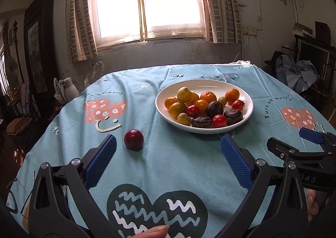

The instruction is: Organize fruits

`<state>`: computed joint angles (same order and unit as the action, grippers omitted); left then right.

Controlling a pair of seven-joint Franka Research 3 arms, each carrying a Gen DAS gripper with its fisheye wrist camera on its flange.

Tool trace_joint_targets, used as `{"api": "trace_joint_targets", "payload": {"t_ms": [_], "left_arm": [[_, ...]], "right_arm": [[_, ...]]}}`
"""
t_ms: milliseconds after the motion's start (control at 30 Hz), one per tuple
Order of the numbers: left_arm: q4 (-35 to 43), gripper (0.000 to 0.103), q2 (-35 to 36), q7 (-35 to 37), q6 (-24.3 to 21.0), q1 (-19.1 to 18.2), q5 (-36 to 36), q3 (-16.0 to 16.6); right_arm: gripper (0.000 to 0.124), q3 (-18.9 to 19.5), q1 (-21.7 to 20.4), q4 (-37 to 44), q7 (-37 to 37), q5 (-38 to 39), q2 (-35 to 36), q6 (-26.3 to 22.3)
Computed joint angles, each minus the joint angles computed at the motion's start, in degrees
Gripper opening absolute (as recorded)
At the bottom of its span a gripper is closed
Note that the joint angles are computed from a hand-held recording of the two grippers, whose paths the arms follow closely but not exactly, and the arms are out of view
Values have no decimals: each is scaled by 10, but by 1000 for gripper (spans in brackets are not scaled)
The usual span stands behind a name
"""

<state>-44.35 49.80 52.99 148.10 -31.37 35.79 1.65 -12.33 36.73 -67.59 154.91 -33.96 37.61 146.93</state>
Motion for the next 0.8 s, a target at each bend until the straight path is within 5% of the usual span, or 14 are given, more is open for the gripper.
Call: {"api": "trace_joint_targets", "payload": {"t_ms": [800], "left_arm": [[0,101,2,13,3,0,-5,-2]], "right_arm": [[102,3,-1,13,-18,17,9,-8]]}}
